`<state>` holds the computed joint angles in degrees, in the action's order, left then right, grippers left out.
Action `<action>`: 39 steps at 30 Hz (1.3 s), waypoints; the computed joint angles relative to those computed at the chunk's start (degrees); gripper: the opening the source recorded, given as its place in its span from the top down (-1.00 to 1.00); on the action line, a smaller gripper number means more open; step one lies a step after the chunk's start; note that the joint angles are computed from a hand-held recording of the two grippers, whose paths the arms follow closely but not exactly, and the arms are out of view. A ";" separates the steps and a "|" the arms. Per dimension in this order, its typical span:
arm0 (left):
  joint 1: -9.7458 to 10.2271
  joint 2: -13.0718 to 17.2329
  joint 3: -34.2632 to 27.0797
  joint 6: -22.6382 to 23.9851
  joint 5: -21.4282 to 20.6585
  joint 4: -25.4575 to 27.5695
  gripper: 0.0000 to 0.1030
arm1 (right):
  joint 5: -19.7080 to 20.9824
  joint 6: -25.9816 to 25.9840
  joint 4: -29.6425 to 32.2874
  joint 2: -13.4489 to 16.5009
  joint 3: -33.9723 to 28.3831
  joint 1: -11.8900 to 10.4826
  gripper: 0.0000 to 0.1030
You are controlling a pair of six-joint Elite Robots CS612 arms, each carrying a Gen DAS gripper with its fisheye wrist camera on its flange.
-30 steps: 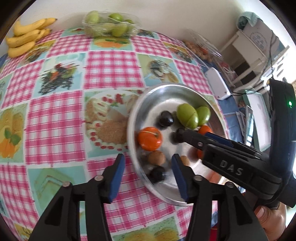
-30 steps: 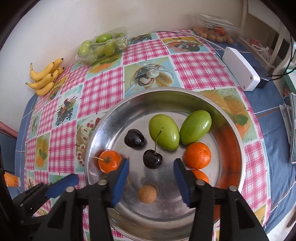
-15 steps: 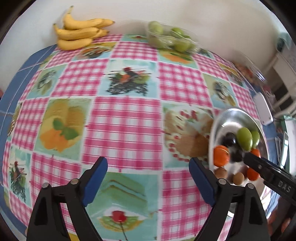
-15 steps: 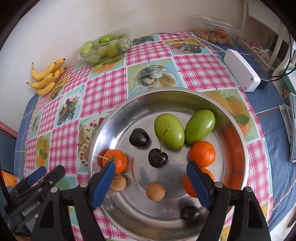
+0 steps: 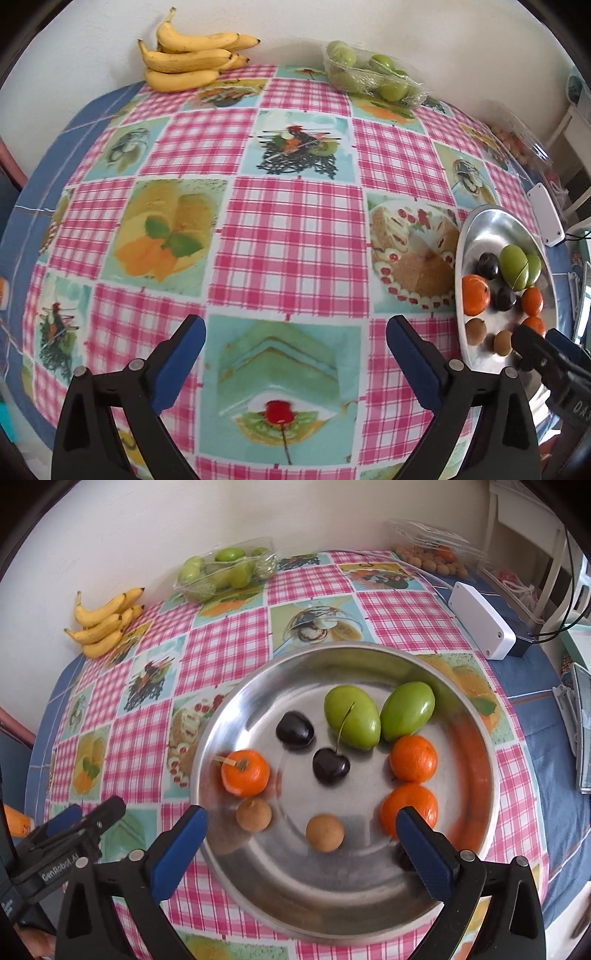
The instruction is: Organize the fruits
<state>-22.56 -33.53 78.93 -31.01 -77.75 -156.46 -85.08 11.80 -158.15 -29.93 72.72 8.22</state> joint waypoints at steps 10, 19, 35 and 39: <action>-1.54 -3.19 6.40 -0.21 6.10 -5.48 -0.91 | 1.10 0.95 -5.30 -2.55 6.19 0.26 -1.00; -2.08 -5.39 10.52 -5.85 10.58 -7.50 -0.91 | 0.07 1.23 -10.61 -4.54 10.14 0.49 -1.00; -2.54 -5.72 10.34 -4.38 11.34 -4.88 -0.91 | -1.44 1.59 -9.51 -4.68 10.10 0.61 -1.00; -2.62 -5.65 9.96 -4.34 11.58 -3.31 -0.91 | -2.28 0.81 -8.58 -4.47 9.59 0.81 -1.00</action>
